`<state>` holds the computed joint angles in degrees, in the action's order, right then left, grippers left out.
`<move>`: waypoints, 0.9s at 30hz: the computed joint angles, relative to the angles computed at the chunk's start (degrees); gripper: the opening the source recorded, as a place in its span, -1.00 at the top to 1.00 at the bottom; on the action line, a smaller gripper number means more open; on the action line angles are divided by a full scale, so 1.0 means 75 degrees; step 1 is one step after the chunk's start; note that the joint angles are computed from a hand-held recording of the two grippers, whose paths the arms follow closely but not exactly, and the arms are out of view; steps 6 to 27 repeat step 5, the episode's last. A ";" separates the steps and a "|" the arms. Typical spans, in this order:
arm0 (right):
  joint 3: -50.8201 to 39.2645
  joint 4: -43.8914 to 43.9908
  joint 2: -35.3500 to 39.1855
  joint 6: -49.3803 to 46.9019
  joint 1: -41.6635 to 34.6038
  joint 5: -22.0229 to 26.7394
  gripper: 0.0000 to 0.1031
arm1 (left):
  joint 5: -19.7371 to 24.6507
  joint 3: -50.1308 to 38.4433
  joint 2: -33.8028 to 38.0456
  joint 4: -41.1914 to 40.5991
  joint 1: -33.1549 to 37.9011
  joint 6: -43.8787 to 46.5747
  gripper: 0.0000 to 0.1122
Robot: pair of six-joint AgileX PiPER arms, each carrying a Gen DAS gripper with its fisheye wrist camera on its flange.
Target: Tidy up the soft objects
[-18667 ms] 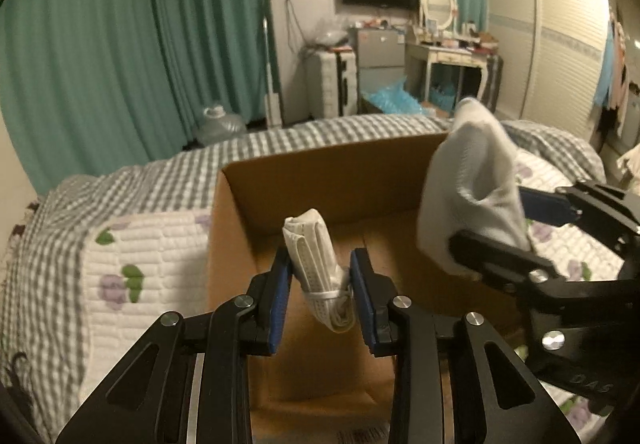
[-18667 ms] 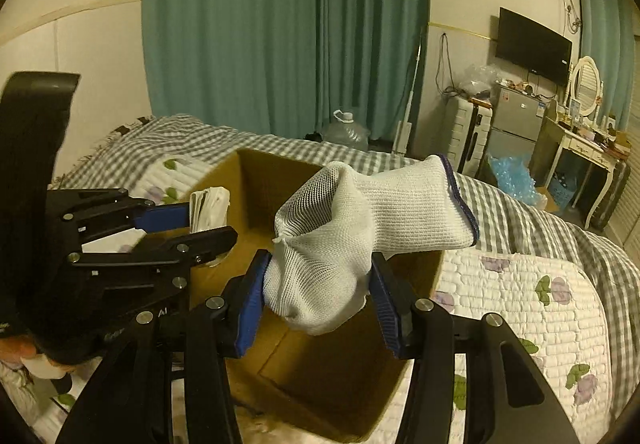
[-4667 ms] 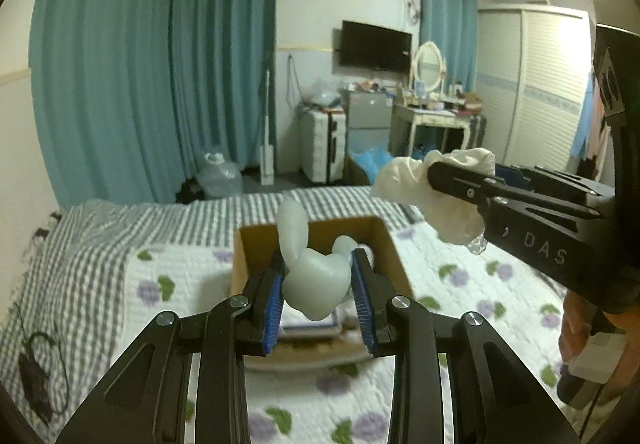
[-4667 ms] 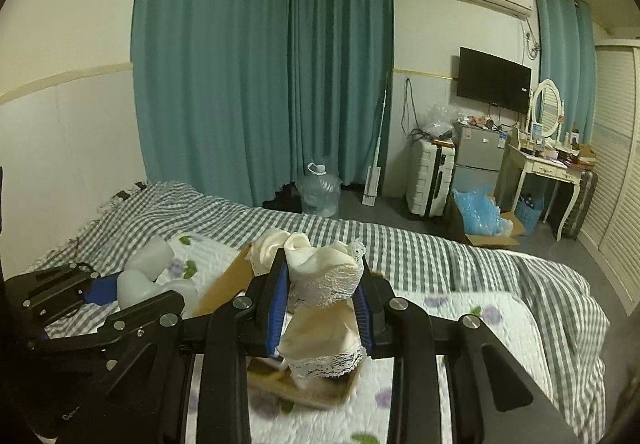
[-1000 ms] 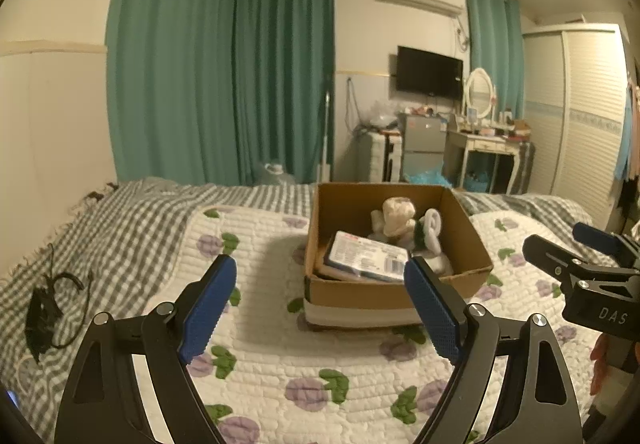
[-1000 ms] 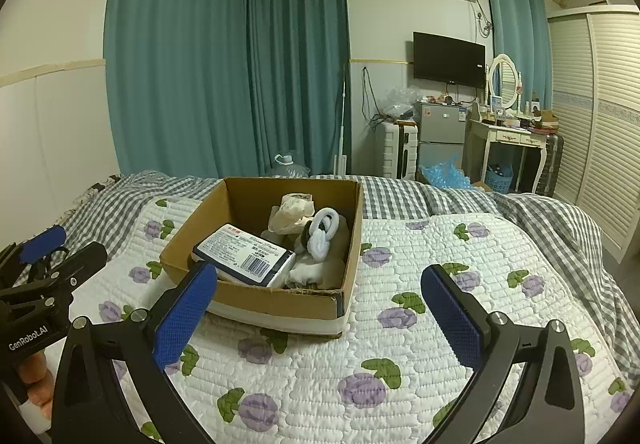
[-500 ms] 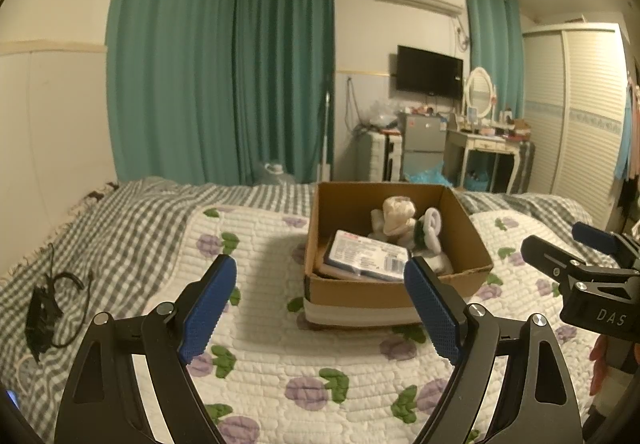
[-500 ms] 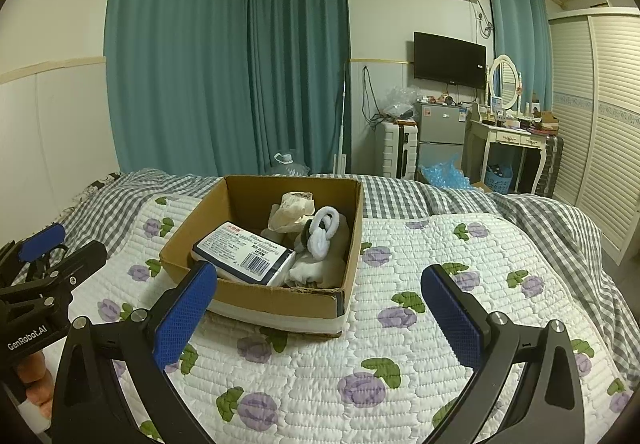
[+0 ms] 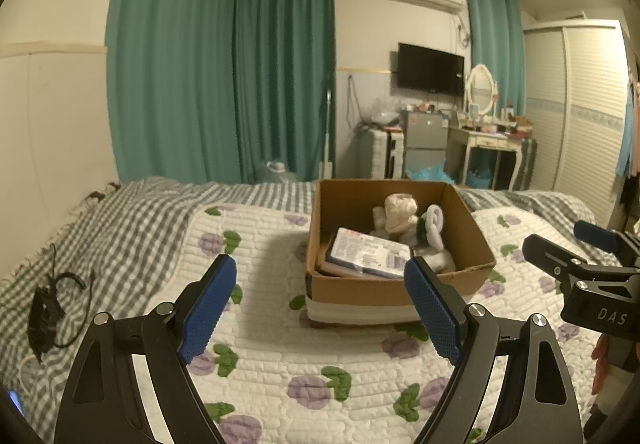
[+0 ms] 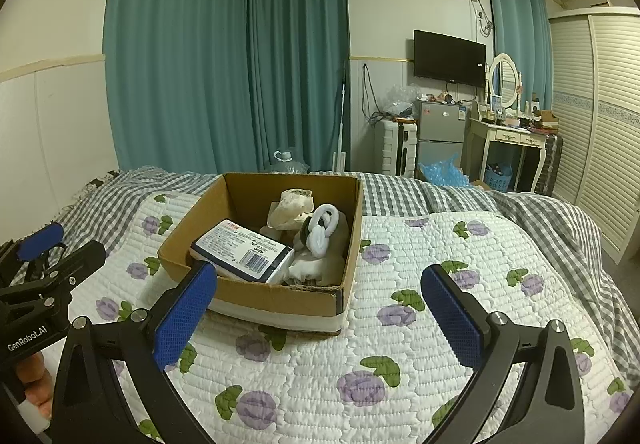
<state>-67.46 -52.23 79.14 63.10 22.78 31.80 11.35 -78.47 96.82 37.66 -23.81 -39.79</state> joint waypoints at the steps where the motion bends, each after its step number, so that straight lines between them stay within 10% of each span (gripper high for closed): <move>1: 0.0042 0.0006 -0.0013 0.0004 -0.0019 -0.0031 -0.99 | 0.0009 0.0004 -0.0005 0.0028 -0.0004 -0.0036 -0.55; 27: 0.0113 -0.0006 -0.0038 0.0016 -0.0051 -0.0078 -0.99 | 0.0008 0.0005 -0.0004 0.0017 0.0006 -0.0024 -0.55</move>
